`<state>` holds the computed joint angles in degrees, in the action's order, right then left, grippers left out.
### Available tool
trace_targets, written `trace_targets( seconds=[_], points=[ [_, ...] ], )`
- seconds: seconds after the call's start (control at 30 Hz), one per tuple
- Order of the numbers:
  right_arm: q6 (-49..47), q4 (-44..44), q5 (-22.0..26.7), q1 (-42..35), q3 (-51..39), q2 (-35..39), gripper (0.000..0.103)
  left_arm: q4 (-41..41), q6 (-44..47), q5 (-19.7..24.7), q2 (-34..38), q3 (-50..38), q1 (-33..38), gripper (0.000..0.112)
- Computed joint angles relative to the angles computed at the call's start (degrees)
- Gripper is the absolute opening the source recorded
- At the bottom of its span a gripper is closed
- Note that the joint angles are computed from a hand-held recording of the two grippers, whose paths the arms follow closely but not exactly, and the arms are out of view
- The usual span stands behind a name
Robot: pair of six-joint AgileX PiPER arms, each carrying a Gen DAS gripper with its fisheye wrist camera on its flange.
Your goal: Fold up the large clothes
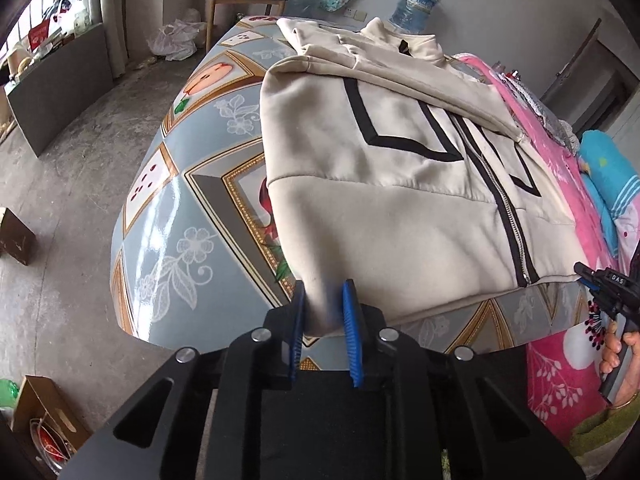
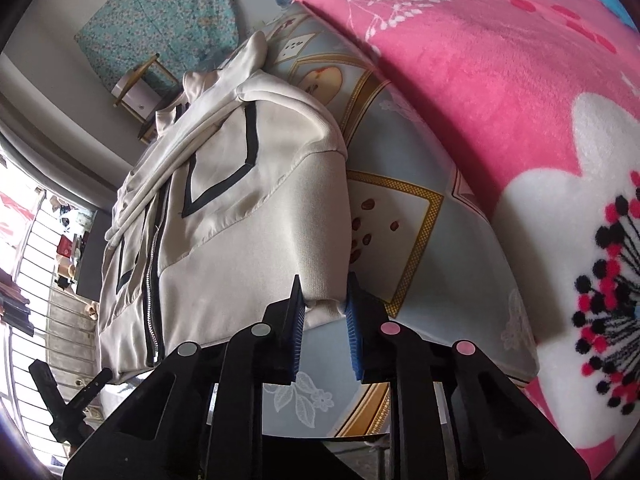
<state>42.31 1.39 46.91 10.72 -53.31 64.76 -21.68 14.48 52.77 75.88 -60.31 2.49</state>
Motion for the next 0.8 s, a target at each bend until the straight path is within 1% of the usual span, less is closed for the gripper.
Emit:
trace_targets(
  seconds=[0.07, 0.1, 0.23, 0.3, 0.4, 0.53, 0.7, 0.8],
  points=[
    [0.65, -0.73, 0.04, 0.52, -0.17, -0.18, 0.008, 0.95, -0.46, -0.55, -0.38, 0.01, -0.62, 0.007],
    [0.85, -0.91, 0.11, 0.69, -0.37, -0.30, 0.007, 1.97, -1.16, -0.78, -0.69, -0.24, -1.19, 0.006],
    [3.24, -4.05, 1.36, 2.93, -2.87, -0.28, 0.005, 5.53, -3.43, -1.28, -1.76, -2.65, -3.39, 0.005],
    [4.05, -5.64, 1.82, 3.82, -4.52, -0.18, 0.005, 8.14, -5.19, -0.80, -1.43, -4.89, -4.87, 0.005],
    [2.87, -5.45, 1.83, 3.39, -7.29, 0.81, 0.005, 11.71, -7.67, -0.32, -0.01, -8.82, -7.16, 0.005],
    [-0.25, -4.72, 1.95, 2.50, -12.69, 4.24, 0.005, 11.97, -8.16, 0.39, 2.55, -14.25, -7.74, 0.005],
    [-3.69, -4.88, 2.06, 1.37, -20.17, 10.50, 0.005, 13.15, -8.21, -0.57, 6.45, -20.05, -8.78, 0.005],
    [-6.40, -4.27, 1.89, -0.05, -25.05, 14.85, 0.005, 12.62, -7.17, -1.35, 9.69, -24.19, -8.23, 0.005]
  ],
)
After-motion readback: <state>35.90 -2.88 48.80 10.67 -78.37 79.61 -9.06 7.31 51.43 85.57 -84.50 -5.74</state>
